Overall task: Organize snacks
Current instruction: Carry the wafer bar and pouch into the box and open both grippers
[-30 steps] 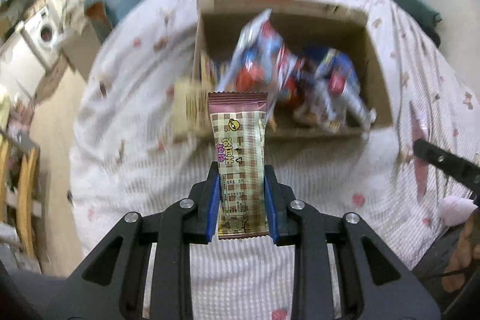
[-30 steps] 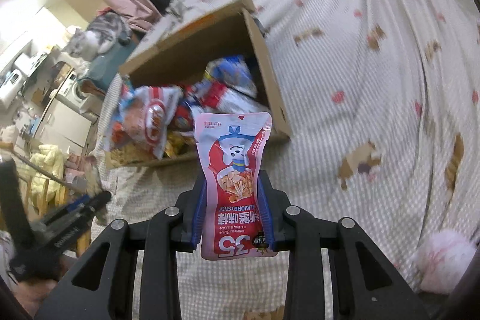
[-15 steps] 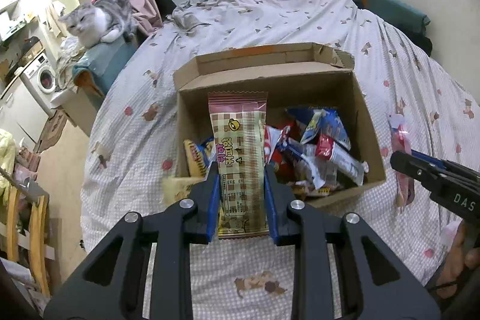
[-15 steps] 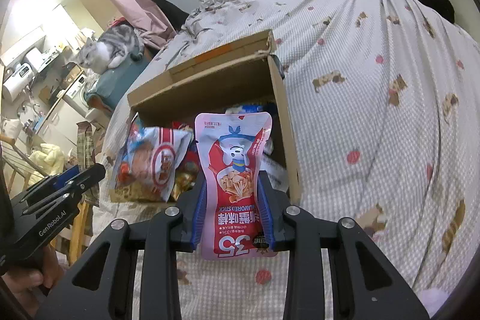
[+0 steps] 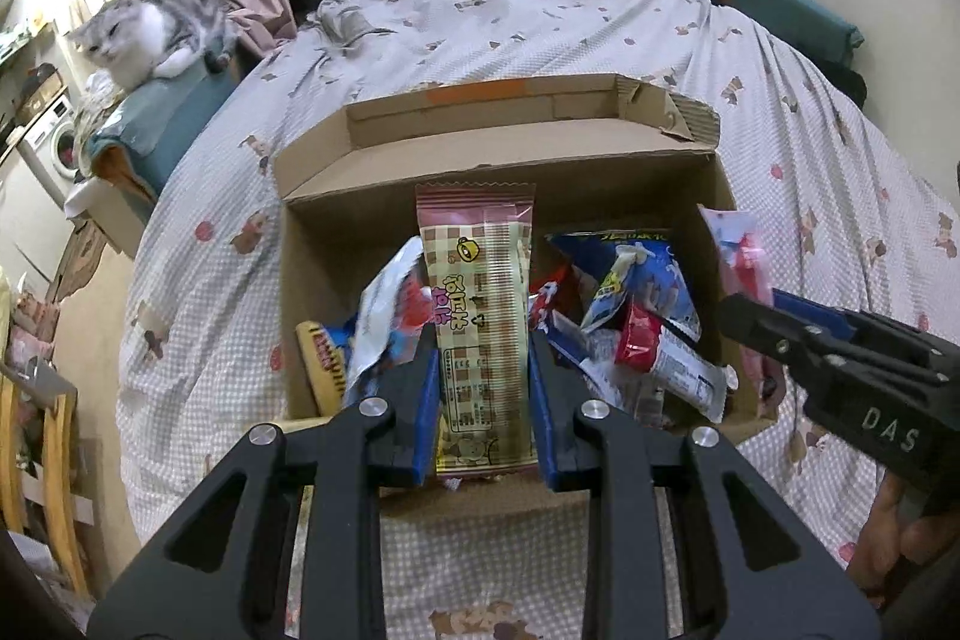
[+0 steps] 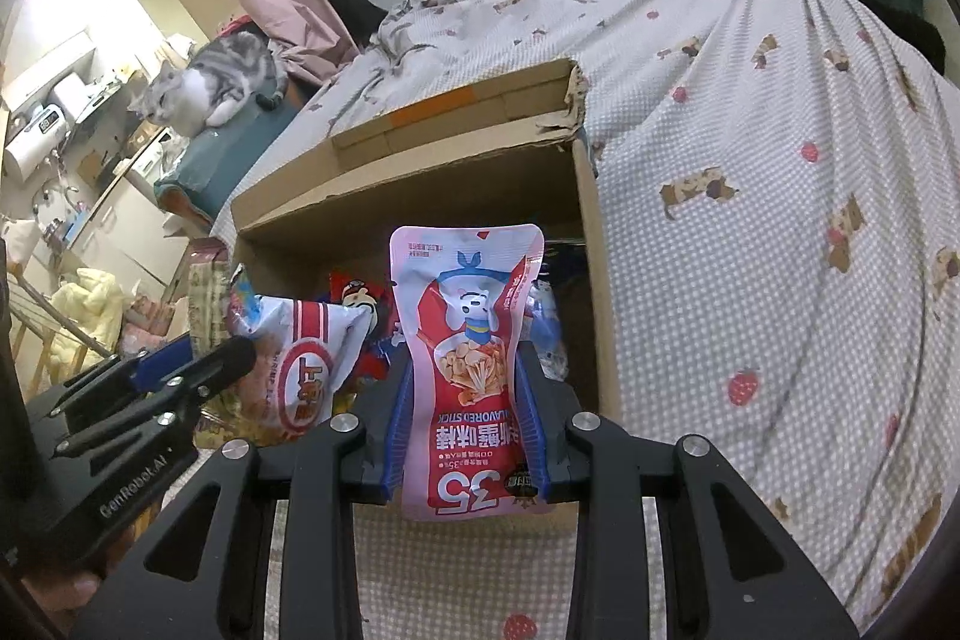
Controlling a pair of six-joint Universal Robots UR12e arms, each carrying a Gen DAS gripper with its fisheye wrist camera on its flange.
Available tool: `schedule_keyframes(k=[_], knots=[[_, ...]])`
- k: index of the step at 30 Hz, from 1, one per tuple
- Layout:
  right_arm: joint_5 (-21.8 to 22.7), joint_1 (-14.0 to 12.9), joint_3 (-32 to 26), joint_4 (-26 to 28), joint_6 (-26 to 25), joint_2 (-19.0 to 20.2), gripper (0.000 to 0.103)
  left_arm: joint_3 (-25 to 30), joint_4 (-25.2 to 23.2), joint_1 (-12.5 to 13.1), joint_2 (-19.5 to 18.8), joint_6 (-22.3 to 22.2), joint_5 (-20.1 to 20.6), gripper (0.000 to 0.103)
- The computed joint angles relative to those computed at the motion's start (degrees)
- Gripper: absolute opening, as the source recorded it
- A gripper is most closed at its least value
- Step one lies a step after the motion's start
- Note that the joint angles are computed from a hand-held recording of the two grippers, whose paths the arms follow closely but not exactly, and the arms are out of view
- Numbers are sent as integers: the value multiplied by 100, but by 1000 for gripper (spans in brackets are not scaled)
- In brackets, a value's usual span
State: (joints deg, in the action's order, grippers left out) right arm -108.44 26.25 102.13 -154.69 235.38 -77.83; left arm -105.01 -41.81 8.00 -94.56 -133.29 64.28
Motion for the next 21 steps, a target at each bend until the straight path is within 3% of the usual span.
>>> schedule_keyframes(k=[6, 9, 21], knots=[[219, -123, -19, 32, -27, 67, 33, 58, 294, -217, -271, 53, 340, 23], [314, -158, 2, 65, 58, 71, 33, 294, 175, -299, -562, -282, 640, 23], [579, -267, 61, 30, 261, 102, 36, 489, -15, -390, -732, -436, 577, 23]])
